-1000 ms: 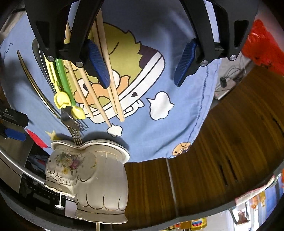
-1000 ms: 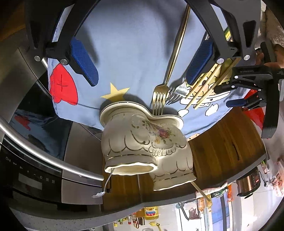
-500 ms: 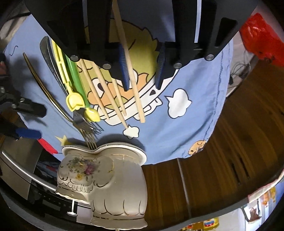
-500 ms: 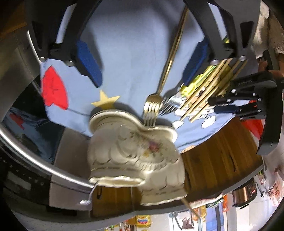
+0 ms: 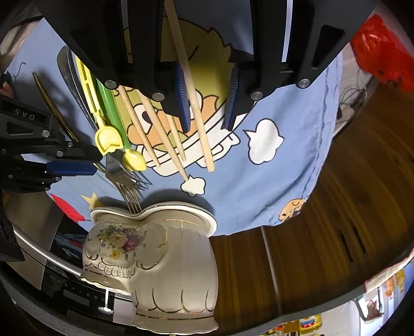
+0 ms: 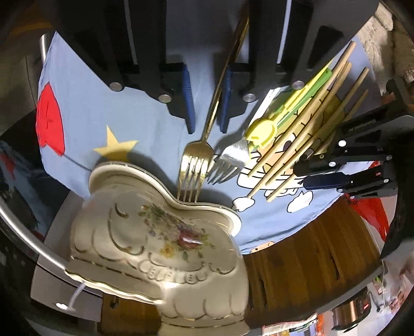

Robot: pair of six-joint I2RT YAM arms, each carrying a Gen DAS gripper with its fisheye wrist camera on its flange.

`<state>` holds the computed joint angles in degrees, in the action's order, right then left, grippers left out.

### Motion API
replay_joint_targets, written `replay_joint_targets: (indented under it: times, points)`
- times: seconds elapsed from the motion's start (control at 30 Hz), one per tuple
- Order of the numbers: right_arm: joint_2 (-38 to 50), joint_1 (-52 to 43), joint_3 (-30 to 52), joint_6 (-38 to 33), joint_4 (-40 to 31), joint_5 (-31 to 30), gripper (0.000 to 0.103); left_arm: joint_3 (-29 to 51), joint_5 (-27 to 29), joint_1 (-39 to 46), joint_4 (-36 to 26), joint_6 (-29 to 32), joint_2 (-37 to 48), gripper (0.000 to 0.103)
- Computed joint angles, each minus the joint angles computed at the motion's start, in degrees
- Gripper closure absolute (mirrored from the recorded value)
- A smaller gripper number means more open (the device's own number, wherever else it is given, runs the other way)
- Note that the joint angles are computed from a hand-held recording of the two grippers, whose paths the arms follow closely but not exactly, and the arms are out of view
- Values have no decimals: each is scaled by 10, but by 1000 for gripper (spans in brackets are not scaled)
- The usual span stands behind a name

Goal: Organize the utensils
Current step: 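Grasp another wooden chopstick with the left tool while the right tool grasps the gold fork, then carry the chopstick over the tall pot while the right tool carries the gold fork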

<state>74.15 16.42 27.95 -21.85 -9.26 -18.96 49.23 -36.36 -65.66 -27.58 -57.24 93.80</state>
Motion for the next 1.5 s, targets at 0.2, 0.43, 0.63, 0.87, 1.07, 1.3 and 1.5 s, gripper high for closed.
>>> replay_joint_targets:
  times: [0.2, 0.43, 0.63, 0.87, 1.07, 1.3, 1.5]
  points:
    - [-3, -32, 5, -14, -25, -38, 94, 10, -2, 3, -7, 1, 8, 93]
    - [-39, -101, 11, -60, -90, -122, 97, 22, -9, -2, -29, -11, 16, 96]
    - [-69, -130, 15, -82, -127, -168, 97, 29, -31, -21, -51, -35, 9, 97]
    - [-127, -203, 15, -124, -170, -276, 97, 24, -106, -65, -62, -68, -45, 97]
    - [-168, -235, 0, -105, -138, -333, 97, 29, -165, -100, -58, -69, -79, 97]
    - [-224, -259, -28, -44, -69, -372, 97, 28, -240, -134, -31, -50, -110, 97]
    - [-261, -295, -36, 26, 4, -397, 98, 8, -305, -138, 57, 40, -144, 97]
